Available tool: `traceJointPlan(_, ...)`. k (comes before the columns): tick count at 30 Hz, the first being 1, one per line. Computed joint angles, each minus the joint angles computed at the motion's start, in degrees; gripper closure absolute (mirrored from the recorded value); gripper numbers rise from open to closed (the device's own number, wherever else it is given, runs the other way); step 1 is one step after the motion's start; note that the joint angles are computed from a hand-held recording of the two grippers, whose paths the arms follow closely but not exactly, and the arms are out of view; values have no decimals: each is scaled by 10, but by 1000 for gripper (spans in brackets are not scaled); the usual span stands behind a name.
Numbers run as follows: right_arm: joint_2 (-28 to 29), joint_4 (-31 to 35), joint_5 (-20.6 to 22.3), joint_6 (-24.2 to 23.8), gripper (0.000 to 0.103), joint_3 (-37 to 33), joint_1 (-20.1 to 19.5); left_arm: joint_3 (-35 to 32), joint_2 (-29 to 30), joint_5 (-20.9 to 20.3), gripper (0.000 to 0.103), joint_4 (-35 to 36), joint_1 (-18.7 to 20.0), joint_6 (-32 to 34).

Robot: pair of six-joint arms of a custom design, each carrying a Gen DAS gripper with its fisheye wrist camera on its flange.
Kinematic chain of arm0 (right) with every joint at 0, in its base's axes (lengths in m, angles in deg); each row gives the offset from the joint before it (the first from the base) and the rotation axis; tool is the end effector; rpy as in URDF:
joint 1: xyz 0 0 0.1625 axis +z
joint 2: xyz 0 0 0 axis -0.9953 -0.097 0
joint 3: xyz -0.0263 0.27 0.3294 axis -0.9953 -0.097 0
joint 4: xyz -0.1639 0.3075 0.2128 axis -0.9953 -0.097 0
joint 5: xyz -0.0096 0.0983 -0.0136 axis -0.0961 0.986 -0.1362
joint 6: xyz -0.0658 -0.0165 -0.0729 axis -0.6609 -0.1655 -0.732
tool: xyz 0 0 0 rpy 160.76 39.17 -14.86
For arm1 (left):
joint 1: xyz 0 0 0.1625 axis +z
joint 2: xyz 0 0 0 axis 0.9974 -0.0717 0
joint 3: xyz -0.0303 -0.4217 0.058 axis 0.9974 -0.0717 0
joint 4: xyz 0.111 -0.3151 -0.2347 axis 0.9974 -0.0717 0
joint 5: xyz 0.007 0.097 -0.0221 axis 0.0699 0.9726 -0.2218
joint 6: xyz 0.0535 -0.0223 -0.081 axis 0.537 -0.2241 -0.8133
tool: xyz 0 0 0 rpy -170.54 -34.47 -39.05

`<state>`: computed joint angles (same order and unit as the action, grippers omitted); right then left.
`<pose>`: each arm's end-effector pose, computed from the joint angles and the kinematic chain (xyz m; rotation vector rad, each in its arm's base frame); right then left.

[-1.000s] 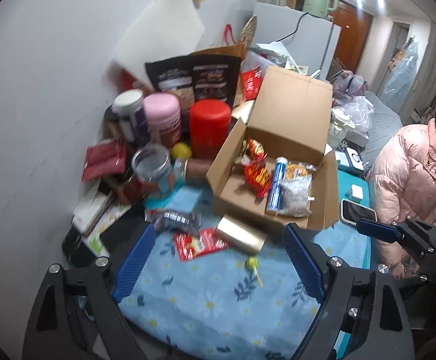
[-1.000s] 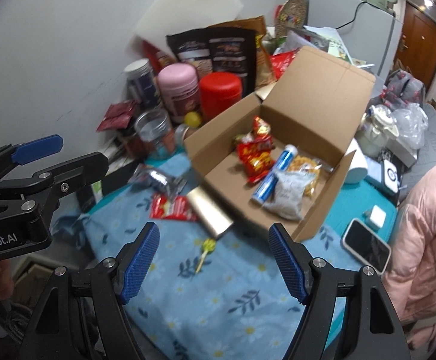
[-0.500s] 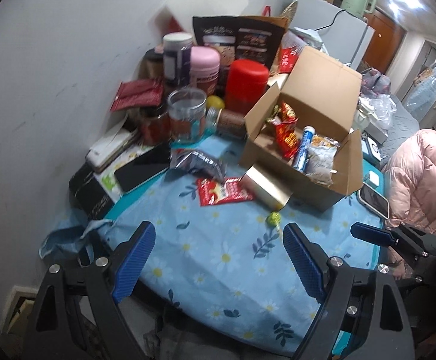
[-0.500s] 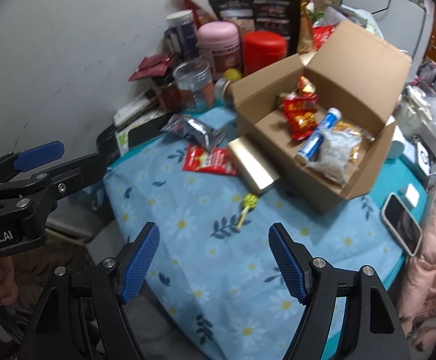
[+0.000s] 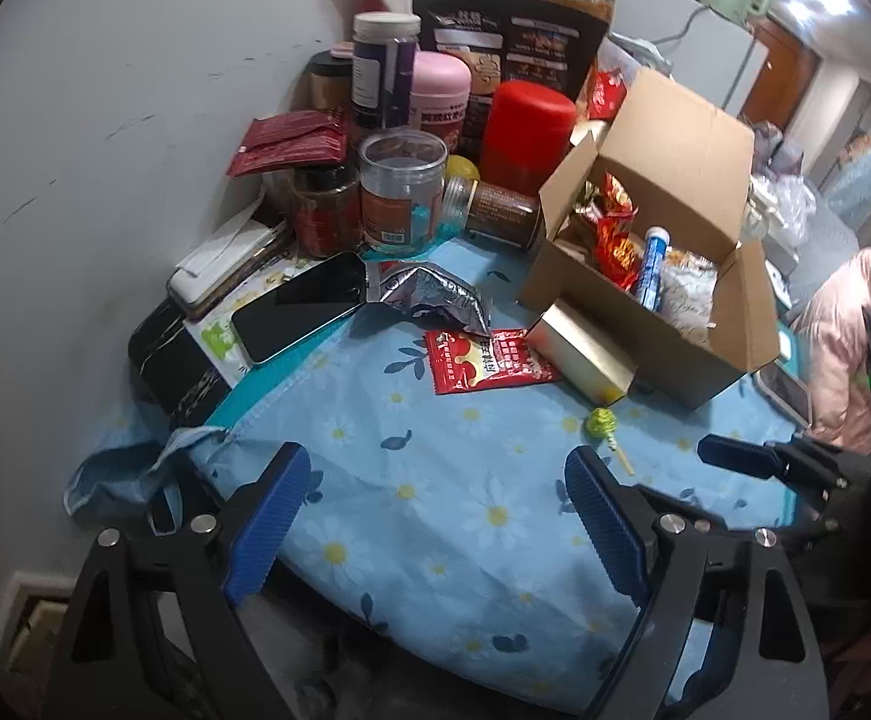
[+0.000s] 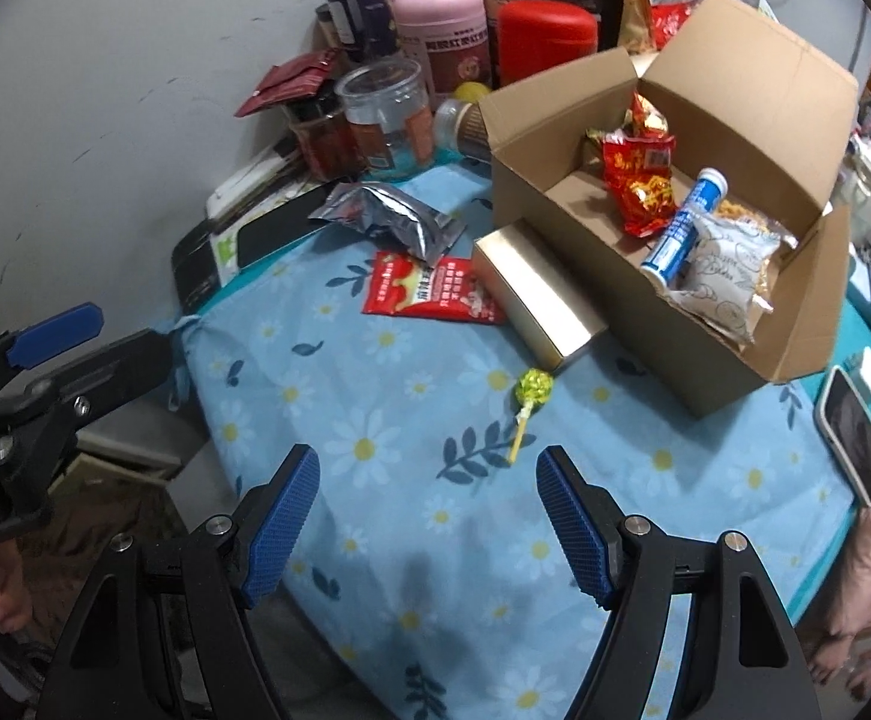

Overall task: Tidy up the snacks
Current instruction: 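Withdraw both tools from the box back over the table, then grasp the red spicy-strip packet with the left tool while the right tool grasps the yellow lollipop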

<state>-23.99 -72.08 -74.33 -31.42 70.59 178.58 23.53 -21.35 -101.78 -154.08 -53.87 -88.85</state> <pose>0.1245 -0.6029 0.4357 0.4400 -2.4974 0.2832 -0.5258 -0.5688 0.0297 0.2386 2.4068 -0.6353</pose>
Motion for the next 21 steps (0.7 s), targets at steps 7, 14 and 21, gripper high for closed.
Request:
traceJointPlan(7,38,29,-21,30,36,-33,-30,-31,34,-43,15,-13,34,42)
traceJointPlan(14,77,70,-26,61,43,-81,-56,-92,81,-66,15,-11,60,82)
traceJointPlan(21,112,81,-43,58,59,-114,-68,-165,130,-81,15,-2,88,152)
